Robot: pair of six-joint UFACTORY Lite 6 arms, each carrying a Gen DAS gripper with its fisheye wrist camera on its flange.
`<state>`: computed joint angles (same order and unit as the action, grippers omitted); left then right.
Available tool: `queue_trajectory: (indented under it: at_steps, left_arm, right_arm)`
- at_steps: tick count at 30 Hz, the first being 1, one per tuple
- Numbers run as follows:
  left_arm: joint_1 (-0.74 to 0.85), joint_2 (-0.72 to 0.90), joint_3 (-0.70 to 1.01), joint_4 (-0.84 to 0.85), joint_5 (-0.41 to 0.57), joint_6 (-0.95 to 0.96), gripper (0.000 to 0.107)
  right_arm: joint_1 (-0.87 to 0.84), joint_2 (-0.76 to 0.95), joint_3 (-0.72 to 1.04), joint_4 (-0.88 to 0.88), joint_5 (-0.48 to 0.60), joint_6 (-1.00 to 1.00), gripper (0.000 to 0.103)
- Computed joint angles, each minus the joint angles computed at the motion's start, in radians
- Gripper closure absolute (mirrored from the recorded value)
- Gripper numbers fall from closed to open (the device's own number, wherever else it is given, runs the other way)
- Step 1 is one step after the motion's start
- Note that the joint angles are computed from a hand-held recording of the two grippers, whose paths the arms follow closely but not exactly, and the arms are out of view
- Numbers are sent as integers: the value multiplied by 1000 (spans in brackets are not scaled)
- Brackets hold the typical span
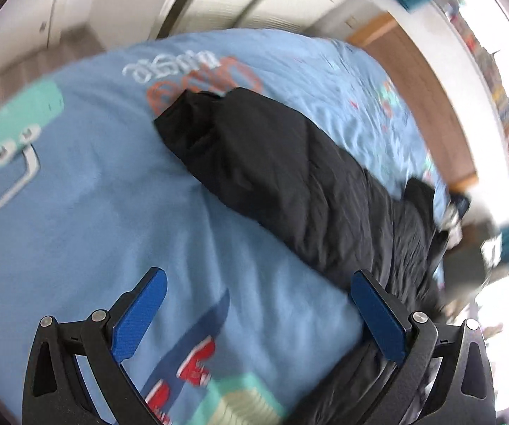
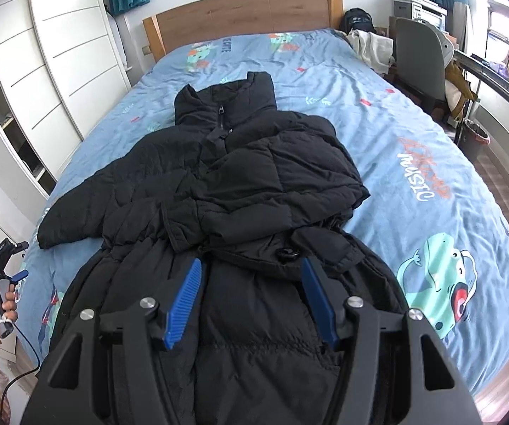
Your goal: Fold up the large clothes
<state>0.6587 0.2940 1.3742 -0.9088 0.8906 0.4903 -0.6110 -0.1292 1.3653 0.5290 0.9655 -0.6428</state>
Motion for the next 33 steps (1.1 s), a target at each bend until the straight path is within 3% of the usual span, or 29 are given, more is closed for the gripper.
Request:
queue_trajectory:
  at_steps: [8, 14, 20, 25, 28, 33]
  left_arm:
    - [-12, 248, 169, -228, -9, 0, 7]
    - [-48, 372, 271, -240, -44, -65, 14]
    - [-31, 429, 296, -345, -30, -45, 40]
    - [-12, 431, 312, -419, -4, -18, 83]
    - [-23, 408, 330, -400, -16, -22, 93]
    - [-68, 358, 409, -260, -51, -98, 95]
  right_arm:
    - [37, 98, 36, -65, -64, 71, 45]
    - [24, 161, 61, -89, -92, 84, 45]
    - [2, 193, 65, -102, -108, 78, 45]
    - [-19, 191, 48, -104, -121, 60, 45]
    - [-43, 183, 35, -81, -121, 31, 45]
    - [-86, 162, 16, -44, -113, -16, 46]
